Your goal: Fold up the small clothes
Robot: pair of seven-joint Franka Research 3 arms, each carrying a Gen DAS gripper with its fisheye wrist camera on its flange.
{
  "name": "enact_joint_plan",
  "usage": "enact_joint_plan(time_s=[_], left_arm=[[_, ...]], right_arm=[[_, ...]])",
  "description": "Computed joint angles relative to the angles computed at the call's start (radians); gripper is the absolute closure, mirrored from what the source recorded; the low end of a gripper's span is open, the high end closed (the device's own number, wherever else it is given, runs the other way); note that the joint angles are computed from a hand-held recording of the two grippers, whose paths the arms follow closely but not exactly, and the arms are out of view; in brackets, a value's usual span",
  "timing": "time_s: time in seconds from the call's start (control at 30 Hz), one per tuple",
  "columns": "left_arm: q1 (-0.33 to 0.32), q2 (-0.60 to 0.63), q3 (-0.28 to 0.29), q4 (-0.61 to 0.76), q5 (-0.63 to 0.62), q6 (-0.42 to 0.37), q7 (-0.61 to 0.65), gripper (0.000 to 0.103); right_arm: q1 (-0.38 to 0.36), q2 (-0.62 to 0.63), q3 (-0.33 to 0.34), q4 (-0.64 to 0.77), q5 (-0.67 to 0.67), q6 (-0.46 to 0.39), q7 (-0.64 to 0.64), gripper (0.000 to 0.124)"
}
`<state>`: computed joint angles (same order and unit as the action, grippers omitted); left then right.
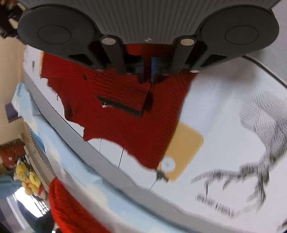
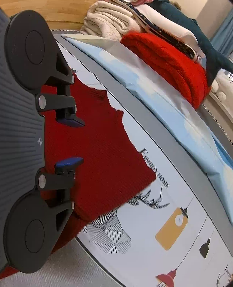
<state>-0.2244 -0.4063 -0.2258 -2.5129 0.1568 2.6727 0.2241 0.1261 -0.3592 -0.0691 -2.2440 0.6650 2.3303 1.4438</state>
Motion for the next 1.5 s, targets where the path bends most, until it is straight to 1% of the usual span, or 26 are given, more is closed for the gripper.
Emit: enact_joint_plan(time_s=[0.13,0.23,0.3,0.37,0.43,0.47,0.5,0.57,0.67,0.73,0.8,0.87,0.93,1.03,1.07,1.1,1.17,1.27,1.3,1.33,1.37,1.4,1.43,1.47,1.5], left_arm=[[0.033,-0.059,-0.038,0.030,0.090,-0.023,-0.013,0.101],[0.068,-0.113,-0.067,0.046,0.154,-0.035,-0.062,0.101],[0.082,-0.143,-0.082,0.054,0.183,-0.061,-0.094,0.101],[0.069,-0.151,-0.080,0.063,0.180,-0.112,-0.100,0.101],[0.030,-0.135,-0.045,0.072,0.123,-0.173,-0.079,0.101],[0.024,-0.127,-0.039,0.081,0.106,-0.216,-0.076,0.101],[0.026,-0.129,-0.040,0.079,0.110,-0.227,-0.081,0.101],[0.021,-0.123,-0.030,0.078,0.115,-0.214,-0.060,0.101],[0.003,-0.106,-0.011,0.075,0.106,-0.162,-0.001,0.098],[-0.016,-0.085,0.004,0.065,0.074,-0.118,0.029,0.098],[-0.036,-0.058,0.022,0.052,0.026,-0.081,0.059,0.096],[-0.048,-0.030,0.031,0.049,-0.014,-0.081,0.090,0.095],[-0.040,-0.011,0.023,0.051,-0.027,-0.094,0.091,0.095],[-0.037,-0.013,0.017,0.045,-0.037,-0.084,0.100,0.095],[-0.035,-0.013,0.013,0.047,-0.034,-0.078,0.104,0.095],[-0.033,-0.010,0.012,0.050,-0.030,-0.070,0.109,0.095],[-0.028,-0.005,0.004,0.058,-0.016,-0.056,0.117,0.095],[-0.020,0.013,-0.009,0.083,0.010,-0.080,0.125,0.094],[-0.020,0.023,-0.010,0.089,0.013,-0.095,0.131,0.090],[-0.022,0.033,-0.009,0.097,0.013,-0.119,0.140,0.090],[-0.025,0.046,-0.008,0.111,0.009,-0.162,0.151,0.090],[-0.027,0.055,-0.008,0.119,0.007,-0.194,0.157,0.090],[-0.025,0.055,-0.011,0.117,0.012,-0.206,0.155,0.090],[-0.022,0.054,-0.013,0.119,0.021,-0.216,0.152,0.089],[-0.024,0.049,-0.010,0.119,0.018,-0.224,0.157,0.089]], right_arm=[[-0.007,0.004,0.005,-0.003,-0.016,0.013,0.021,0.084],[-0.006,0.003,0.008,-0.006,-0.021,0.024,0.035,0.084],[-0.004,0.003,0.010,-0.008,-0.023,0.031,0.039,0.084],[-0.003,0.003,0.013,-0.012,-0.030,0.039,0.042,0.084],[-0.001,0.006,0.017,-0.016,-0.041,0.040,0.048,0.084],[-0.001,0.009,0.017,-0.018,-0.044,0.038,0.053,0.084],[0.000,0.014,0.015,-0.019,-0.043,0.031,0.059,0.084],[-0.004,0.029,0.007,-0.018,-0.028,-0.001,0.093,0.084],[-0.022,0.054,0.001,-0.019,-0.018,-0.045,0.178,0.084],[-0.035,0.065,0.003,-0.023,-0.025,-0.054,0.225,0.084],[-0.041,0.069,0.005,-0.026,-0.033,-0.051,0.245,0.084],[-0.045,0.072,0.008,-0.027,-0.043,-0.046,0.255,0.084],[-0.048,0.075,0.009,-0.025,-0.056,-0.043,0.264,0.084],[-0.049,0.075,0.011,-0.031,-0.071,-0.036,0.266,0.084],[-0.049,0.075,0.010,-0.034,-0.071,-0.034,0.263,0.088],[-0.049,0.075,0.010,-0.038,-0.071,-0.027,0.262,0.096],[-0.049,0.077,0.007,-0.040,-0.064,-0.024,0.260,0.104],[-0.048,0.074,0.007,-0.044,-0.061,-0.026,0.261,0.105],[-0.049,0.074,0.008,-0.042,-0.066,-0.029,0.264,0.105],[-0.051,0.074,0.009,-0.037,-0.075,-0.038,0.270,0.105],[-0.053,0.072,0.011,-0.031,-0.087,-0.053,0.280,0.102],[-0.054,0.065,0.011,-0.024,-0.096,-0.071,0.290,0.101],[-0.051,0.056,0.010,-0.022,-0.089,-0.075,0.283,0.101],[-0.038,0.040,0.003,-0.024,-0.065,-0.067,0.235,0.099],[-0.022,0.026,-0.001,-0.025,-0.045,-0.045,0.161,0.091]])
